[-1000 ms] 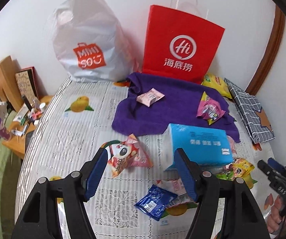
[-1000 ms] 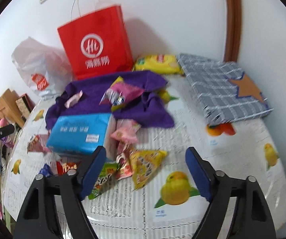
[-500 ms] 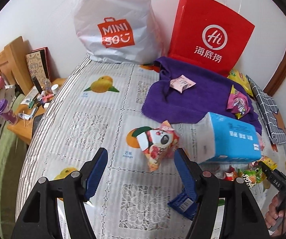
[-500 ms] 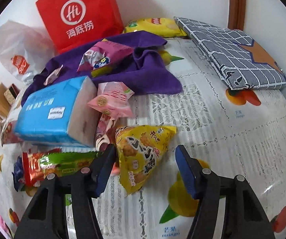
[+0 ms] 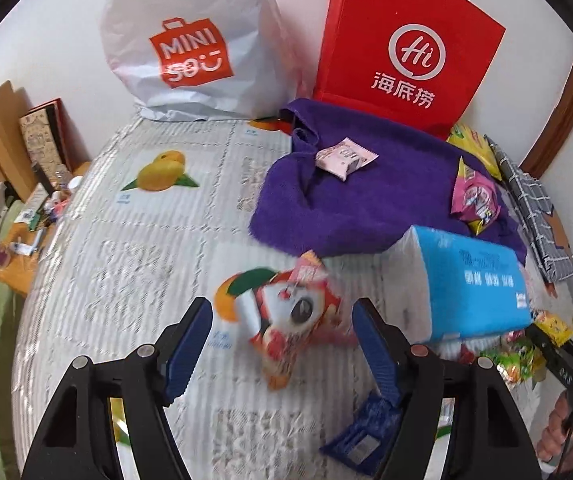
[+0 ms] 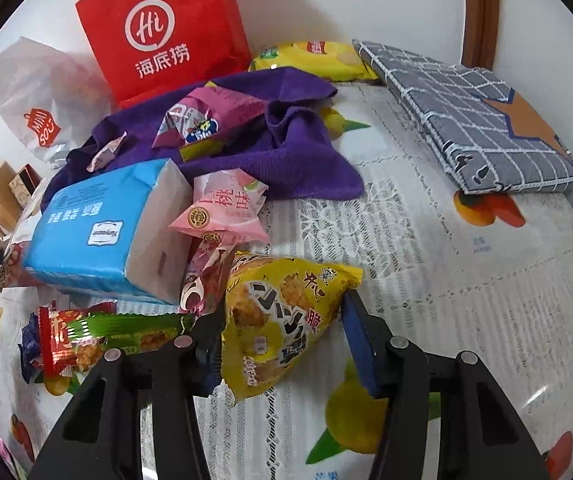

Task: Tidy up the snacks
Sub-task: 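Grasp the panda-print snack bag with the left gripper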

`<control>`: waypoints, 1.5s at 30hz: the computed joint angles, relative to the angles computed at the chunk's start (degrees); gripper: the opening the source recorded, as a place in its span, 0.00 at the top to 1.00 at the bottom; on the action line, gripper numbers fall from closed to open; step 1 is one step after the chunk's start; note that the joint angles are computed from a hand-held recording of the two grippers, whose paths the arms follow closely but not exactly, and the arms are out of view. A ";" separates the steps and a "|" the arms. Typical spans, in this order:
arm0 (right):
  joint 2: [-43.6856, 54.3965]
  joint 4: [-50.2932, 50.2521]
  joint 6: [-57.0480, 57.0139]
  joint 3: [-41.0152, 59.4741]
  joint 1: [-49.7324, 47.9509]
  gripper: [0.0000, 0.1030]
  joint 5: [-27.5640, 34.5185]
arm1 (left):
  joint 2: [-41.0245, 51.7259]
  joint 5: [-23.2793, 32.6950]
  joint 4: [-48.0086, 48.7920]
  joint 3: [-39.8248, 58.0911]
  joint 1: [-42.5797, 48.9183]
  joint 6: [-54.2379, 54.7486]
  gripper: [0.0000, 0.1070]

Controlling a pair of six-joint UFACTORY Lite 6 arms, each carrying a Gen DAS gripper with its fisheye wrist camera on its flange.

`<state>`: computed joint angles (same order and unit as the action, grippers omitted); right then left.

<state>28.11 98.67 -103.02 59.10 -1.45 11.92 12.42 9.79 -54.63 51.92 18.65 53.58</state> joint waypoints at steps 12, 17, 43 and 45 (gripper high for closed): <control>-1.97 -0.56 -0.12 -1.24 -1.82 0.50 0.47 | 11.46 5.86 -3.17 10.16 -0.13 6.11 0.34; -1.36 -1.32 0.66 -0.82 -2.19 0.50 0.92 | 10.97 7.55 -4.83 7.99 0.43 8.58 0.34; -16.13 -1.36 -1.73 -12.23 -4.37 0.51 4.74 | -6.38 2.65 -2.61 -8.46 -1.83 3.53 0.58; -18.51 -2.89 -0.32 -13.65 -4.56 0.51 5.28 | -9.65 3.09 -0.44 -10.51 -1.87 1.10 0.58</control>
<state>9.59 95.78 -103.34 45.44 -6.01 17.20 2.77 12.88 -55.07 41.42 16.78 54.68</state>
